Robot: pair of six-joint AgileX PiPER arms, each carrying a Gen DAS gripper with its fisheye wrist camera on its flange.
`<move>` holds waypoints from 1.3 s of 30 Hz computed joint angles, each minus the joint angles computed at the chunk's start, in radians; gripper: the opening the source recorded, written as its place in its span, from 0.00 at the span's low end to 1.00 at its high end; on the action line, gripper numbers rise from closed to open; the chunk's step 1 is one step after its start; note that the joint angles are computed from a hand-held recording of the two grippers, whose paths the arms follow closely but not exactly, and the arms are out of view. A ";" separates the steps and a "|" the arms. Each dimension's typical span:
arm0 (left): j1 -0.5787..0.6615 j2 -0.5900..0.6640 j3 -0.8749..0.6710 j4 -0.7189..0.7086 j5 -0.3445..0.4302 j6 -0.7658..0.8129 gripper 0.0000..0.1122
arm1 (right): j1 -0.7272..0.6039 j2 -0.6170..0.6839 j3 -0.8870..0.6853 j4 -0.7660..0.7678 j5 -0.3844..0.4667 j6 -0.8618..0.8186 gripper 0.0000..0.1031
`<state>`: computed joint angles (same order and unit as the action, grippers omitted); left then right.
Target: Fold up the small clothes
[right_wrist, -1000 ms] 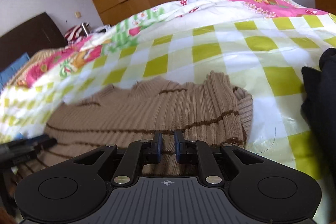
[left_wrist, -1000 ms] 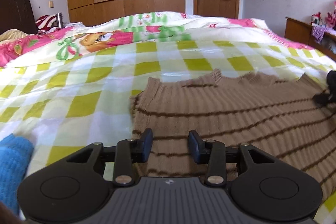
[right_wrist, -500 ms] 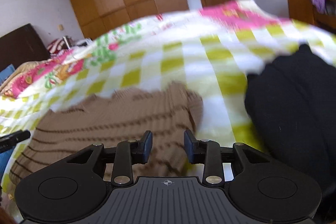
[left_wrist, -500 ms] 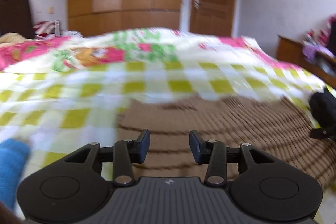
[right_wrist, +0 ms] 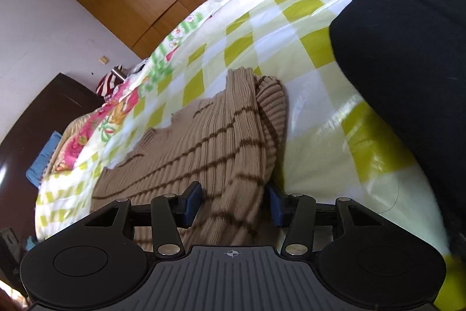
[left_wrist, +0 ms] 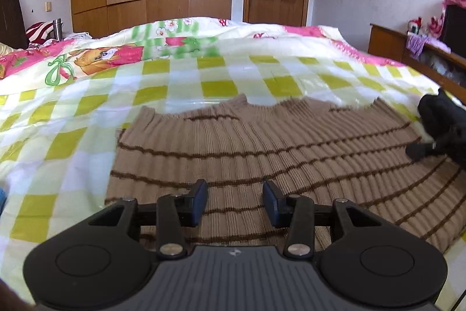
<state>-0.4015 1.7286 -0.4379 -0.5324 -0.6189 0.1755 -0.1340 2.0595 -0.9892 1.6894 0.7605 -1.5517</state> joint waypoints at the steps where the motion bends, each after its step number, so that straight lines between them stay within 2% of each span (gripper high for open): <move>1: 0.000 0.003 -0.003 -0.002 0.004 0.006 0.50 | -0.004 0.011 -0.015 -0.005 0.018 0.015 0.45; 5: 0.015 -0.013 0.000 0.031 0.020 -0.041 0.49 | -0.050 0.055 -0.054 -0.049 0.111 0.062 0.44; 8: -0.016 -0.014 -0.008 -0.041 0.012 0.007 0.49 | -0.051 0.089 -0.079 -0.023 0.131 0.059 0.43; 12: -0.087 0.004 -0.036 -0.223 0.013 0.137 0.49 | -0.023 0.126 -0.101 0.044 0.141 0.061 0.40; 13: -0.104 0.005 -0.041 -0.268 0.015 0.170 0.49 | -0.022 0.118 -0.101 0.032 0.127 0.082 0.28; 14: -0.121 0.004 -0.043 -0.309 0.015 0.202 0.49 | -0.031 0.117 -0.109 -0.002 0.132 0.128 0.22; 16: -0.167 0.002 -0.050 -0.412 0.018 0.293 0.49 | -0.071 0.114 -0.108 -0.048 0.192 0.199 0.19; 20: -0.275 -0.024 -0.055 -0.577 0.082 0.426 0.49 | -0.124 -0.002 -0.032 -0.116 0.202 0.178 0.17; 21: -0.322 -0.011 -0.069 -0.658 0.080 0.526 0.49 | -0.135 -0.034 -0.014 -0.136 0.189 0.174 0.17; 22: -0.381 0.004 -0.077 -0.730 0.044 0.612 0.49 | -0.145 -0.056 -0.006 -0.157 0.174 0.181 0.17; 24: -0.445 -0.007 -0.087 -0.781 0.015 0.665 0.48 | -0.167 -0.080 -0.007 -0.214 0.155 0.236 0.17; 26: -0.465 -0.049 -0.070 -0.687 0.004 0.558 0.48 | -0.166 -0.124 0.005 -0.256 0.118 0.268 0.17; 28: -0.500 -0.041 -0.068 -0.638 -0.088 0.498 0.49 | -0.158 -0.173 0.020 -0.290 0.085 0.294 0.17; 29: -0.492 -0.029 -0.070 -0.597 -0.107 0.476 0.49 | -0.155 -0.192 0.020 -0.302 0.077 0.310 0.17; 30: -0.463 -0.016 -0.075 -0.544 -0.086 0.458 0.50 | -0.144 -0.212 0.021 -0.311 0.063 0.326 0.17; 31: -0.408 0.016 -0.091 -0.466 -0.025 0.424 0.52 | -0.127 -0.232 0.020 -0.324 0.043 0.347 0.17; 32: -0.351 0.052 -0.105 -0.370 0.032 0.349 0.52 | -0.112 -0.250 0.016 -0.341 0.026 0.372 0.17; 33: -0.315 0.068 -0.099 -0.276 0.049 0.249 0.52 | -0.095 -0.268 0.014 -0.358 0.010 0.395 0.17; 35: -0.277 0.049 -0.055 -0.122 0.006 0.080 0.52 | -0.051 -0.305 0.008 -0.405 -0.032 0.442 0.17; 37: -0.267 0.021 -0.006 -0.088 -0.079 0.031 0.52 | 0.005 -0.348 0.007 -0.471 -0.098 0.489 0.17; 38: -0.245 0.012 0.004 -0.077 -0.081 0.026 0.53 | 0.030 -0.364 0.003 -0.512 -0.128 0.526 0.17; 39: -0.206 0.014 0.000 -0.045 -0.042 0.005 0.54 | 0.050 -0.370 -0.004 -0.559 -0.153 0.572 0.17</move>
